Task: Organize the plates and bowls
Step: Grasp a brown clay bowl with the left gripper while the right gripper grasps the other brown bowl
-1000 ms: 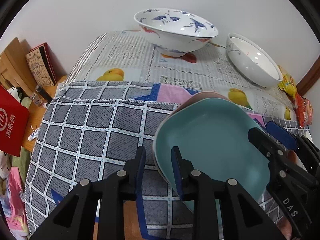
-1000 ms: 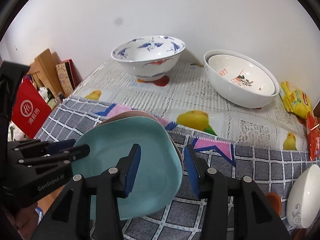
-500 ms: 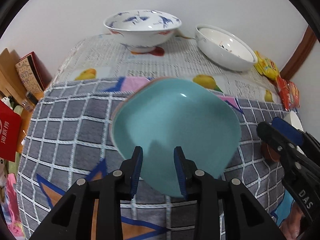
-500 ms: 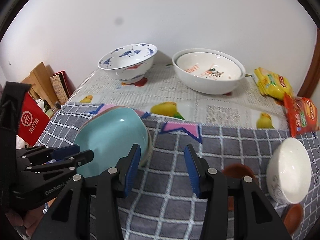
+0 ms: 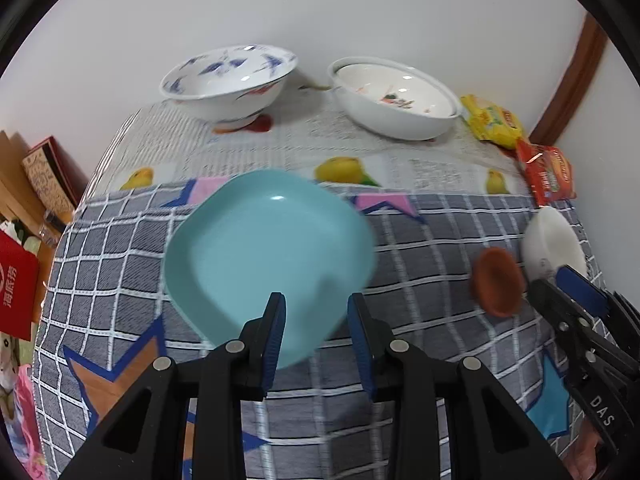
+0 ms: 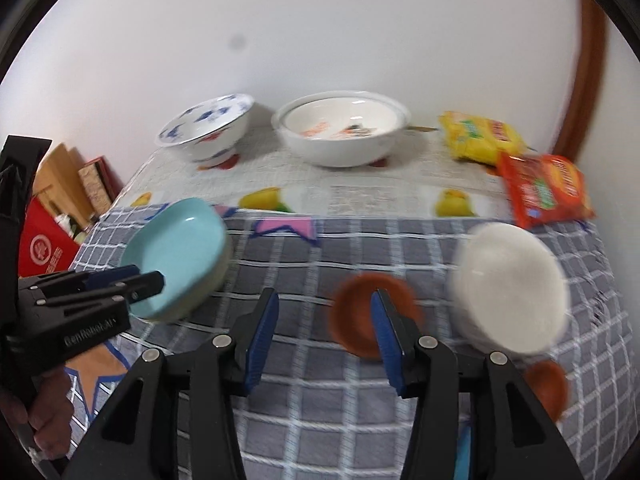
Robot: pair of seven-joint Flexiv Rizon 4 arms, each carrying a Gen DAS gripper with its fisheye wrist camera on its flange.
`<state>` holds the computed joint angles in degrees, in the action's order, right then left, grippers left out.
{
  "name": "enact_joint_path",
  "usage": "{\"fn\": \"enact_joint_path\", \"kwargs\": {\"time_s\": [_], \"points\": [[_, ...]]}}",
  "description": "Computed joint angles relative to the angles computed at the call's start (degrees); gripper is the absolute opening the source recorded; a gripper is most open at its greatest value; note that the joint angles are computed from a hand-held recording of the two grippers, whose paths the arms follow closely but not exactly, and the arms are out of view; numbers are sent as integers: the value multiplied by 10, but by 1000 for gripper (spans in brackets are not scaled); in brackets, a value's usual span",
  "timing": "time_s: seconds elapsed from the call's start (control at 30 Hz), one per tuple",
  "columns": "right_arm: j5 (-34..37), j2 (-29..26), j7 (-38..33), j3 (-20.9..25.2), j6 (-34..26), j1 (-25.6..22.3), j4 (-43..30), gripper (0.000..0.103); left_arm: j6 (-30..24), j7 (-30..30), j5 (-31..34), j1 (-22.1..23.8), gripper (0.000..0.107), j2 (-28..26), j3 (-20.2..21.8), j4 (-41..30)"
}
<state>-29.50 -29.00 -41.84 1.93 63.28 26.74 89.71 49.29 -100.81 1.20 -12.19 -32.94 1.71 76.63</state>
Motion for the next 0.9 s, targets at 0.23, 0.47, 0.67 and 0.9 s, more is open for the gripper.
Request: {"fn": "enact_joint_path", "kwargs": {"time_s": [0.23, 0.47, 0.67, 0.9], "points": [[-77, 104, 91, -27, -11, -24, 129, 58, 10, -34, 40, -46, 31, -3, 8, -26], [-132, 184, 152, -4, -16, -88, 231, 59, -11, -68, 79, -89, 31, -17, 13, -59], [-97, 216, 125, 25, -24, -130, 271, 59, -22, -87, 96, -108, 31, -27, 12, -75], [-51, 207, 104, 31, 0, -144, 286, 59, -40, -76, 87, -105, 31, -47, 1, -96]]}}
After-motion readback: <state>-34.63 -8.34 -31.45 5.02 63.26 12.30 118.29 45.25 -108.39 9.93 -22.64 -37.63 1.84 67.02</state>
